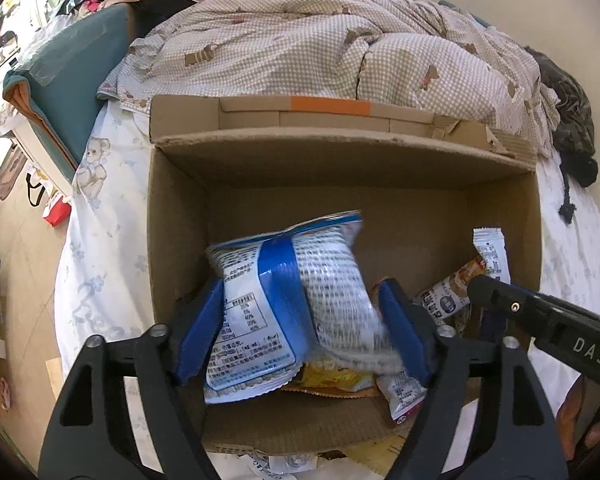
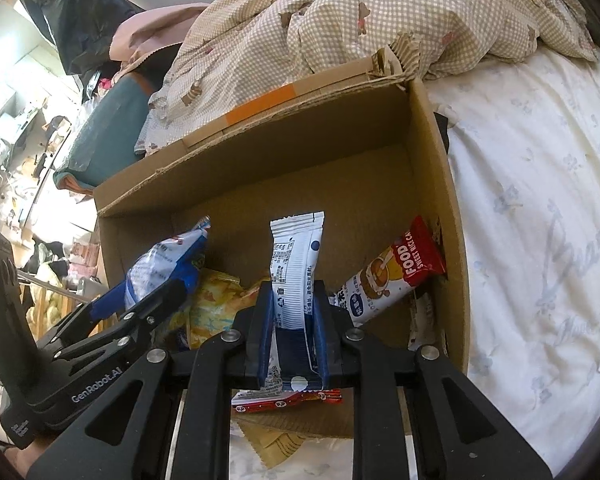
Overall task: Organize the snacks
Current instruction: 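Move both tools over the box and release the blue bag and white packet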
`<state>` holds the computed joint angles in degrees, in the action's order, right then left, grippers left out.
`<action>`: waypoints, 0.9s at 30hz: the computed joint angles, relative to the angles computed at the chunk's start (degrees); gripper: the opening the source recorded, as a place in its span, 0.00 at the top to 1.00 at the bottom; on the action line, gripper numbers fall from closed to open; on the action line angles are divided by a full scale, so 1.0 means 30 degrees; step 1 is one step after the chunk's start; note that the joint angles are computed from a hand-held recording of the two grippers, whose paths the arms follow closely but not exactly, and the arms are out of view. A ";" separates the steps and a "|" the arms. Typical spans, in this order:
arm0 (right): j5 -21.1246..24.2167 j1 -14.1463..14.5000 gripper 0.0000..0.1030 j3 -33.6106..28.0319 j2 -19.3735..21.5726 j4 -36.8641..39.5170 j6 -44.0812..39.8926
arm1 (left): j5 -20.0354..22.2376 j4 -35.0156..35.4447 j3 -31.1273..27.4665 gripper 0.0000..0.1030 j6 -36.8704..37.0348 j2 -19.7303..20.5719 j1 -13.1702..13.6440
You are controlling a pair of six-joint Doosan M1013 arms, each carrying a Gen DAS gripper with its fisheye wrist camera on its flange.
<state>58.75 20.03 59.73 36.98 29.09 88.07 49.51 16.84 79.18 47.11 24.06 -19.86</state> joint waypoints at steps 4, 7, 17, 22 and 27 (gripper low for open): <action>0.0173 0.0006 0.76 -0.0140 0.0008 -0.0274 0.0499 | -0.0432 -0.0160 0.0121 0.14 -0.0213 -0.0163 0.0076; -0.0207 -0.0095 0.40 0.0110 -0.0176 0.0113 0.0808 | -0.0738 0.0180 0.0249 0.14 -0.0293 -0.0304 0.0048; -0.1060 -0.0081 0.25 0.0450 -0.0775 -0.0020 0.1256 | -0.1614 0.1508 0.0832 0.14 -0.2198 -0.0953 0.0045; -0.1250 -0.0013 0.25 0.0673 -0.1105 -0.0062 0.1242 | -0.1885 0.1769 0.1191 0.07 -0.2617 -0.1398 0.0015; -0.1623 0.0135 0.25 0.1053 -0.1545 -0.0226 0.1141 | -0.2288 0.1040 0.1618 0.04 -0.2231 -0.1946 0.0019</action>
